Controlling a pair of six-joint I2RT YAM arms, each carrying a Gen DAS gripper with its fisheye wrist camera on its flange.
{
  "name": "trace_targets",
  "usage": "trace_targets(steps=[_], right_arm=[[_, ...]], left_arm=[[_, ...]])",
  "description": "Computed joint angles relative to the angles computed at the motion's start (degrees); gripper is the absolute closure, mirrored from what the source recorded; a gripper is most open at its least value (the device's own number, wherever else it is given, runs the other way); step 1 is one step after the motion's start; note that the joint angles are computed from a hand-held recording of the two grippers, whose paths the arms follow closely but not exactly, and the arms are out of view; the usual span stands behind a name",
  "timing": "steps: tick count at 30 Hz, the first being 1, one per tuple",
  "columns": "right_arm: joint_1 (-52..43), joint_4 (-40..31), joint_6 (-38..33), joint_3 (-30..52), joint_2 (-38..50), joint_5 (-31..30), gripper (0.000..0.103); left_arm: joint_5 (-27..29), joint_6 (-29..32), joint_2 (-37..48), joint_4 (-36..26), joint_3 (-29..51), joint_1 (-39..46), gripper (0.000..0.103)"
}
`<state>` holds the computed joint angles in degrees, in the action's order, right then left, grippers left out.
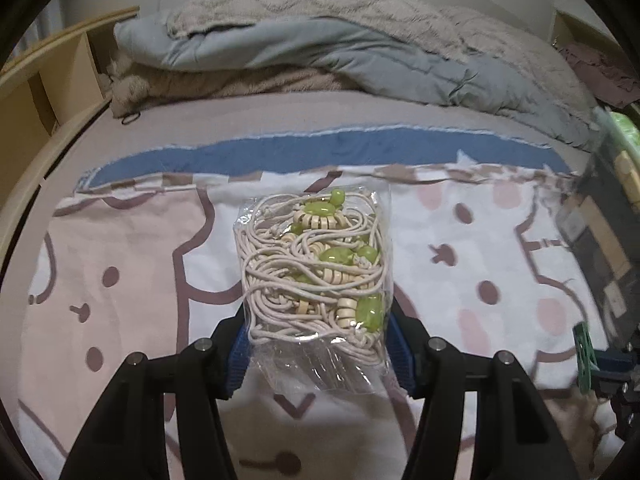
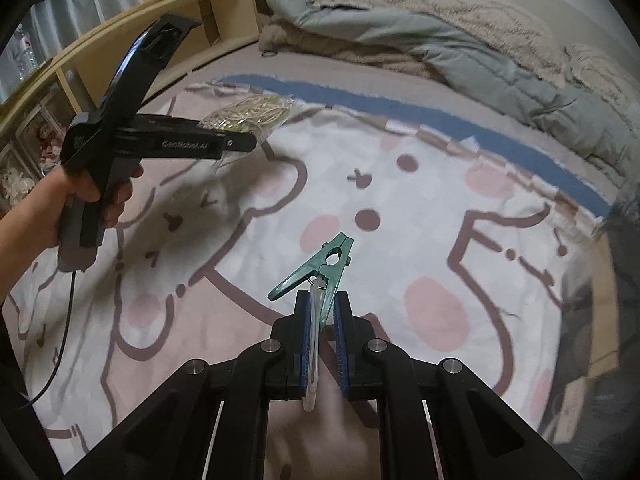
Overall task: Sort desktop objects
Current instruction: 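Grasp the bagged cord with the left gripper while the right gripper grasps the green clothespin, then carry the bagged cord and the clothespin with both grippers over the clear box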
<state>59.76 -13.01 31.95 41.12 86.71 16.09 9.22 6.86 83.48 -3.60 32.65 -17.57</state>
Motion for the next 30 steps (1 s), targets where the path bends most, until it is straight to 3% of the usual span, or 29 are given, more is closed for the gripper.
trace_targets(steps=[9, 21, 25, 30], right_arm=[[5.6, -10.9, 2.9, 3.2, -9.7, 8.4, 0.091], [15.1, -27.1, 11.6, 8.8, -20.3, 19.5, 0.091], [19.4, -34.0, 16.0, 11.7, -21.8, 23.3, 0.091], [26.2, -44.5, 25.0, 16.8, -20.6, 29.0, 0.091]], left_arm=[[-0.5, 0.0, -19.4, -14.8, -1.1, -2.0, 0.045], [-4.2, -3.1, -41.8, -38.7, 6.8, -9.2, 0.045], [-6.8, -6.7, -45.9, -45.6, 10.6, -14.5, 0.045], [-14.0, -15.1, -48.9, -52.8, 15.1, -26.3, 0.045]])
